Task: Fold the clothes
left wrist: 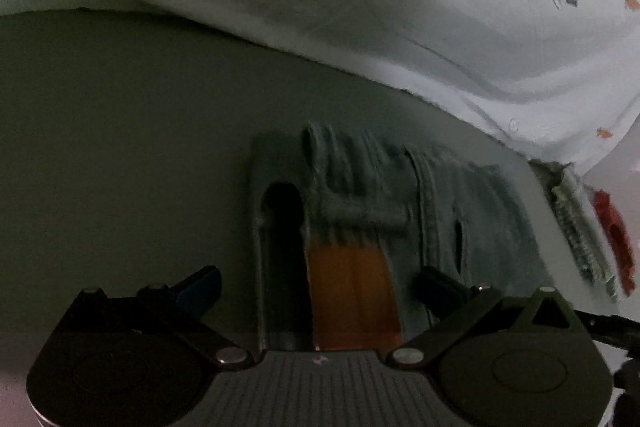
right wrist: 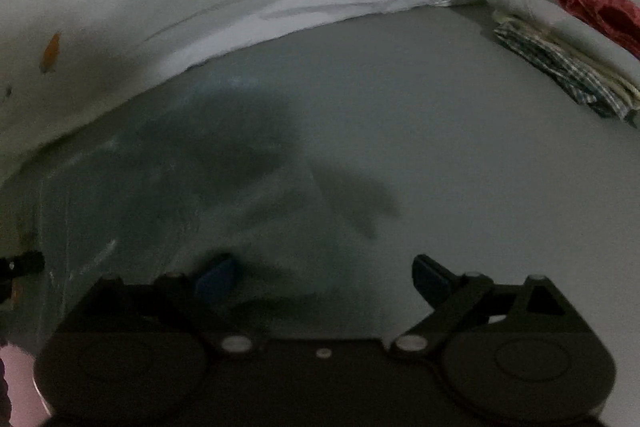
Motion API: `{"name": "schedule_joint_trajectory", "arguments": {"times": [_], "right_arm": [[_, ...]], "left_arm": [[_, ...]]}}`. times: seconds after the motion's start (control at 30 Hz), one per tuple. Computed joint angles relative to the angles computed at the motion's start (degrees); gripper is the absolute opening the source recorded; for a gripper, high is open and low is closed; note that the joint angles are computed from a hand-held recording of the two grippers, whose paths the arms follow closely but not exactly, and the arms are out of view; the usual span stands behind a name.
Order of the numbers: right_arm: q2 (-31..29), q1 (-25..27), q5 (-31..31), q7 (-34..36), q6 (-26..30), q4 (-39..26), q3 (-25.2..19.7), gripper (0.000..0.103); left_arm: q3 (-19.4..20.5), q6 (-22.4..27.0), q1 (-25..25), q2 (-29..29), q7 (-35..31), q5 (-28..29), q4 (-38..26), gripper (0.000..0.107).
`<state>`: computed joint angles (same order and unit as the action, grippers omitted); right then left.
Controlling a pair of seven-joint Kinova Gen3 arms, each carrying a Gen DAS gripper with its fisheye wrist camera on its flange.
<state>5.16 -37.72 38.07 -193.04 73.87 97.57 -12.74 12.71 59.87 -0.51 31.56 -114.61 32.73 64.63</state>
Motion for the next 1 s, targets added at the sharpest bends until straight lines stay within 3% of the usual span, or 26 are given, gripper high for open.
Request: {"name": "schedule_joint_trajectory", "arguments": {"times": [0.27, 0.33, 0.5, 0.63, 0.77, 0.87, 1.0], "right_arm": [[0.70, 3.32, 1.93, 4.75, -4.81, -2.65, 3.07, 0.096], [-0.76, 4.93, 2.79, 5.38, -7.40, -2.29, 3.66, 0.096], [0.02, 10.41, 3.02, 10.75, -15.17, -2.16, 5.58, 0.096], [1.54, 14.77, -2.49, 14.70, -22.28, -1.62, 7.18, 0.095], [2.81, 15.20, -5.80, 22.13, -24.07, -2.21, 8.50, 0.095], [2.07, 17.97, -9.38, 25.81, -29.17, -0.30, 8.05, 0.095], [2.78, 18.40, -12.21, 30.30, -30.49, -0.27, 9.42, 0.096]], "left_arm": [[-0.12, 3.50, -4.42, 3.27, 2.93, 1.88, -7.08, 0.103], [-2.03, 3.93, -2.55, 4.12, 4.66, -0.75, -9.31, 0.103], [-0.36, 9.52, -1.58, 8.69, 7.21, -2.35, -16.77, 0.103], [-0.27, 7.96, -0.72, 7.48, 6.82, -3.24, -14.97, 0.103], [2.37, 12.68, -3.99, 9.54, 6.55, 1.48, -16.73, 0.103], [3.96, 15.93, -5.39, 11.53, 5.44, 4.99, -18.64, 0.103], [2.15, 17.56, -2.48, 12.76, 6.17, 3.08, -21.40, 0.103]]}}
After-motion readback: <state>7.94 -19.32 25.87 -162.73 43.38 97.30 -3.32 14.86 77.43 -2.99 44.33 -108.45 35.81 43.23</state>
